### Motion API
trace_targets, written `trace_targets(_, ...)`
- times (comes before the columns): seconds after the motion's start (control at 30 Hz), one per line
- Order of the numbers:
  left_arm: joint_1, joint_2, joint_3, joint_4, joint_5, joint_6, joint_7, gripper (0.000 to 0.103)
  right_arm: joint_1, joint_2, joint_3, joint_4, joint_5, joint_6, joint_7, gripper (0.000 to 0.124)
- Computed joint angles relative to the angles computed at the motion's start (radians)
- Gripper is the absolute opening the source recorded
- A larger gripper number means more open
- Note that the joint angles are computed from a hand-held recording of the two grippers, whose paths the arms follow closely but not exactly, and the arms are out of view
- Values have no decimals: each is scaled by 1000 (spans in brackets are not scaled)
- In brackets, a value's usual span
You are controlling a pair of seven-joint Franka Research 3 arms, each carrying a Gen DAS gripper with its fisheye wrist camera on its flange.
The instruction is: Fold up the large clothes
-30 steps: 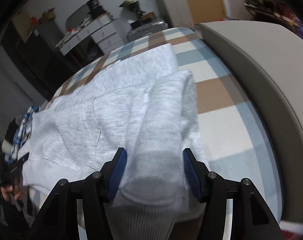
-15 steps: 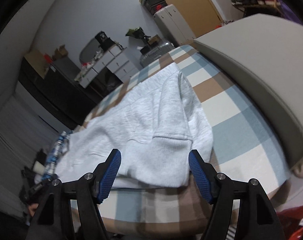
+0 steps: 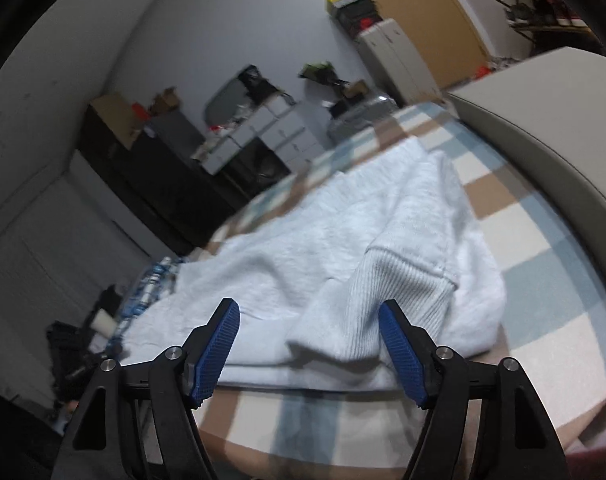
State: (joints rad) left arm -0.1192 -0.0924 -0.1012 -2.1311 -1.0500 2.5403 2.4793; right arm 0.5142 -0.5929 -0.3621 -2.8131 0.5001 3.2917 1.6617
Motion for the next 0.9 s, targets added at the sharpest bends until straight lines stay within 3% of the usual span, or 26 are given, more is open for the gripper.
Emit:
trace_targets(0.07,6,15,-4,-1,58,11,-52,54,-37,2,15,-7,29,-46,30,73)
trace_targets(0.13,10,20,-5,-9,82,8,-82,54,-43,-8,19,-23,47,-41,34,73)
trace_targets(0.27,12,33,-10,-5,70,8,-104,54,-192,20,162,-17,21,-109,108,73)
trace_targets(0.37,11,68,-27,27,117,41,-206,54,-211,51,189,23,58,-141,83,73)
trace_targets(0.47,-3,67,-53,15,141,159,-250,53,-270,45,260,40,36,-176,84,73)
trace_targets(0.53,-17,58,-61,-4,153,219,-246,45,-255,32,264,40,32,-157,65,73)
trace_targets(0.6,-29,52,-59,-12,129,225,-203,41,-176,26,211,31,79,-94,-1,73)
trace_targets(0.7,-33,57,-56,-25,158,248,-222,41,-200,67,215,43,62,-109,53,73)
trace_targets(0.77,-36,58,-56,-34,152,285,-215,41,-173,100,185,50,93,-79,74,68)
trace_targets(0.83,-46,54,-60,-43,136,331,-178,37,-168,124,178,58,104,-59,103,39)
trace_targets(0.87,-51,51,-62,-48,134,356,-159,15,-128,123,144,60,108,-28,89,24)
trace_targets(0.9,-57,51,-63,-45,146,367,-154,10,-93,116,119,60,116,-5,66,16)
